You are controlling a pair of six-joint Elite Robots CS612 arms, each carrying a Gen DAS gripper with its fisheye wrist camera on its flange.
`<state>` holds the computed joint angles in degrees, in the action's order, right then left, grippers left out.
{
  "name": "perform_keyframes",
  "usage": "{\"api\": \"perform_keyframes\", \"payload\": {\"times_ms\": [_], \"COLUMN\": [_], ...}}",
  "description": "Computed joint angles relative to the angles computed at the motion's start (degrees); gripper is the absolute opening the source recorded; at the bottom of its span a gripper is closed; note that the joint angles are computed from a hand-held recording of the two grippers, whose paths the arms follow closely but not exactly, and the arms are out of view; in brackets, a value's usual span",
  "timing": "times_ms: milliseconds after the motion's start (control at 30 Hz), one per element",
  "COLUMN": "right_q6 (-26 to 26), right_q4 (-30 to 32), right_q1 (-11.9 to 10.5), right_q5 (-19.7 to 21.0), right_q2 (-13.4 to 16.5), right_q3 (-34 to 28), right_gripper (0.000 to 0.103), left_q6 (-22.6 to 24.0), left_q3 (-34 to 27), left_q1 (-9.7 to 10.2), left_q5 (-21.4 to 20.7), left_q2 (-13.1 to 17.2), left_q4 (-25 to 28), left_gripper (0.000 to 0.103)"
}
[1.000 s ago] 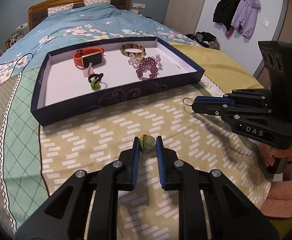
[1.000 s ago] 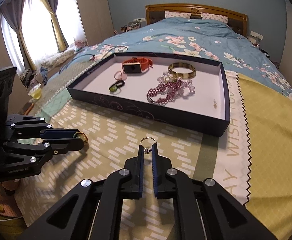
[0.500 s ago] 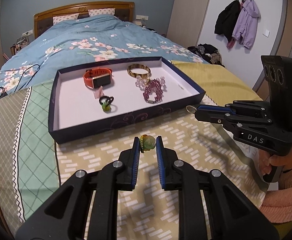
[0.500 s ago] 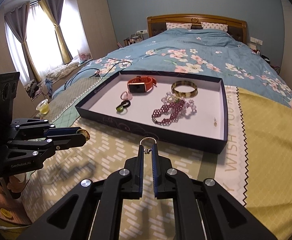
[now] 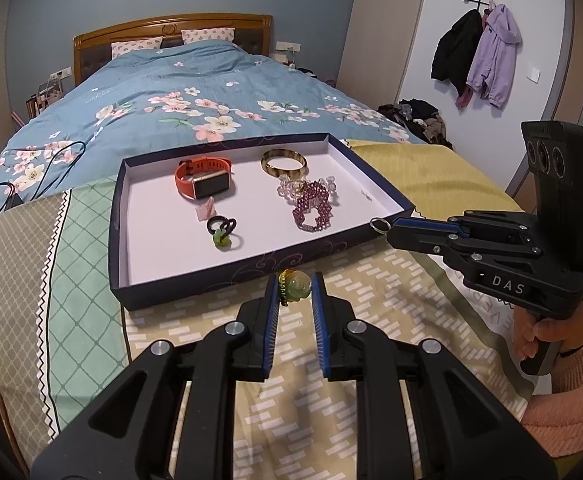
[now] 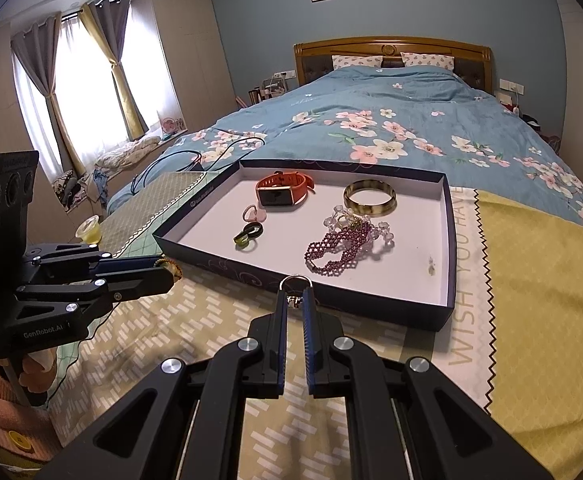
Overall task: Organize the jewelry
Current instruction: 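Carry the silver ring over the box with the right tool while the left tool carries the green-stone ring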
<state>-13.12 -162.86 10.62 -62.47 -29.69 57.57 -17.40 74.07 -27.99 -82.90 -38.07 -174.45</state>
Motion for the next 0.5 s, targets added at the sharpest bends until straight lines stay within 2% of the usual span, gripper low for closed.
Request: {"api": "perform_keyframes", "payload": {"times_ms": [500], "right_q6": [0.9], "right_q4": [0.2], "right_q1": [0.0], "right_q5": [0.6], "right_q2": [1.0], "right_q3": [-2.0], "right_gripper": [0.006], "left_q6": [-0.1], "left_q3": [-1.3], "left_q1": [0.14], "left_q5": [1.3], "left_q2": [0.5], "left_q4": [-0.3], "left_gripper": [0.017]}}
